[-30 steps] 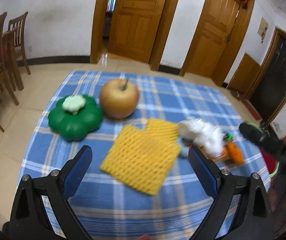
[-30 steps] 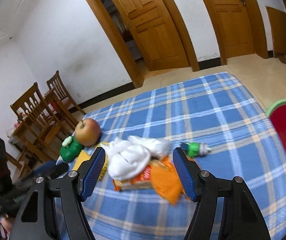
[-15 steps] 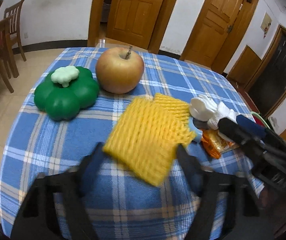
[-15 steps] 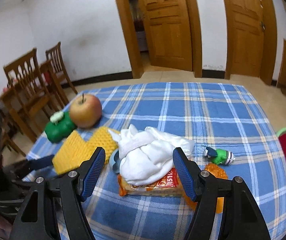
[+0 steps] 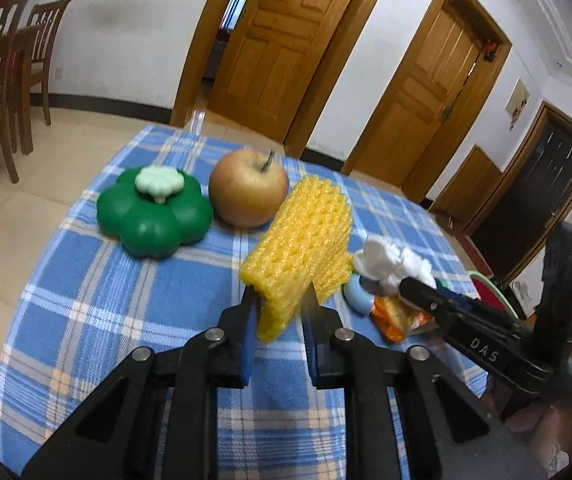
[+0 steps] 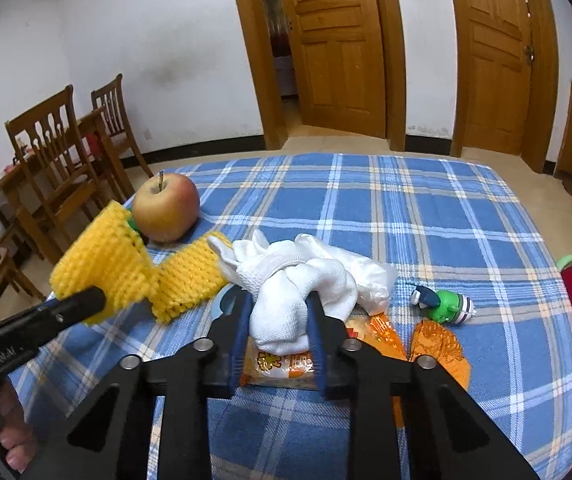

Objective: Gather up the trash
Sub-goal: 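Grasp the yellow foam net with the left tool while the right tool grasps the white cloth, then carry the white cloth with the right tool over the basin while the left tool holds the foam net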

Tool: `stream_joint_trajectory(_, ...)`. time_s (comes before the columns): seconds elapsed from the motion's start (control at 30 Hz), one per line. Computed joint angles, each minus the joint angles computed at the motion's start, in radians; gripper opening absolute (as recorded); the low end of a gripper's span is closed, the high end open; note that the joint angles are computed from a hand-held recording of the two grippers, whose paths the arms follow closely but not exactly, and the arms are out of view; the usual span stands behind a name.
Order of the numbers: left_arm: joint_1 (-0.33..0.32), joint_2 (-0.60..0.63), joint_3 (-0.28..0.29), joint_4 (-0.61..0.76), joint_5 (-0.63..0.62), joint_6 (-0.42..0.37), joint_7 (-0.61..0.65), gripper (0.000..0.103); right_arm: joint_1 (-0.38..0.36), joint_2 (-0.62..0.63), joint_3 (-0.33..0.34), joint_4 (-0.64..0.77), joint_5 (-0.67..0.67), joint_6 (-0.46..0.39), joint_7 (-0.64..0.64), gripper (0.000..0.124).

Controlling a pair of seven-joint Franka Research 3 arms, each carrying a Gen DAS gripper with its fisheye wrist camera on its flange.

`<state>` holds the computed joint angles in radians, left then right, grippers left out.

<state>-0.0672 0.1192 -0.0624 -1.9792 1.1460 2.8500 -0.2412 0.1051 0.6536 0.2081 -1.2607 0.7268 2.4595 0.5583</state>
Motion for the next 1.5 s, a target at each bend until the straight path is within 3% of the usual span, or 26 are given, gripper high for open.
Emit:
stream_joint_trajectory(0.4, -0.002, 0.008, -0.001, 0.005, -0.041, -0.003, 0.052, 0.019, -0.042, 0.0, 0.027, 0.007, 0.074, -0.055, -0.046, 0.025)
stream_joint_trajectory(0.6, -0.009, 0.007, -0.002, 0.009, -0.037, -0.01, 0.062, 0.019, -0.082, -0.058, 0.055, -0.069, 0.202, -0.056, -0.192, 0.025)
stream_joint_trajectory(1.03, -0.032, 0.021, -0.019, 0.064, -0.06, -0.039, 0.121, 0.019, -0.094, -0.033, 0.02, 0.006, 0.265, -0.133, -0.146, 0.025)
stream_joint_trajectory(1.5, -0.118, 0.124, -0.015, 0.24, -0.159, -0.091, 0.299, 0.019, -0.149, -0.016, 0.012, 0.052, 0.294, -0.108, -0.128, 0.025)
